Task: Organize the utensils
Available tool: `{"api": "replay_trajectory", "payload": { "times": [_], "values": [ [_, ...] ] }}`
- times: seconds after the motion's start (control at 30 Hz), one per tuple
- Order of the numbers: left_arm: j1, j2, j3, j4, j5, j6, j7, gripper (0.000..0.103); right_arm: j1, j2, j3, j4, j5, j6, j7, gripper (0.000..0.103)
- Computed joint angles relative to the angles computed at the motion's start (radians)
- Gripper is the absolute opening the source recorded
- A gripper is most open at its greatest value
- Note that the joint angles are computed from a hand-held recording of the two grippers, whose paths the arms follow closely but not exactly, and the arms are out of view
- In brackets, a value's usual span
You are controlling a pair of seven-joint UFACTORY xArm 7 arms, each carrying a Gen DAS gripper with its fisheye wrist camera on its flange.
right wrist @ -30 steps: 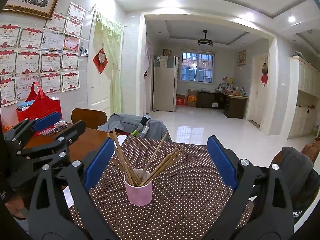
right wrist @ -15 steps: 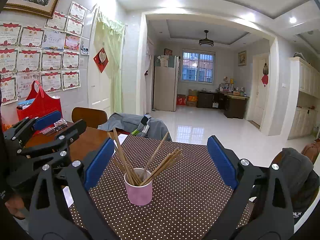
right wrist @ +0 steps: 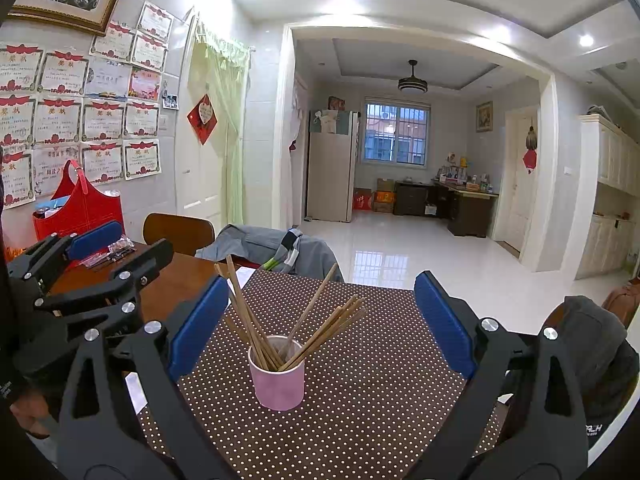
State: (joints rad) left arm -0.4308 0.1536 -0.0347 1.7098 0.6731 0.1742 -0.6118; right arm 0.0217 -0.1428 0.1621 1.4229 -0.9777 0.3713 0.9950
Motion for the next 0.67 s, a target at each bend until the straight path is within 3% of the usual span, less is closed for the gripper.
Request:
{"api": "replay_trajectory", "payload": {
  "times": [0.67],
  "values": [
    [0.015, -0.011, -0.009, -0.015, -0.038, 0.001, 0.035, 0.067, -0.001, 0.008, -0.004, 0.002, 0.009, 0.001, 0.000, 0.092]
  ]
}}
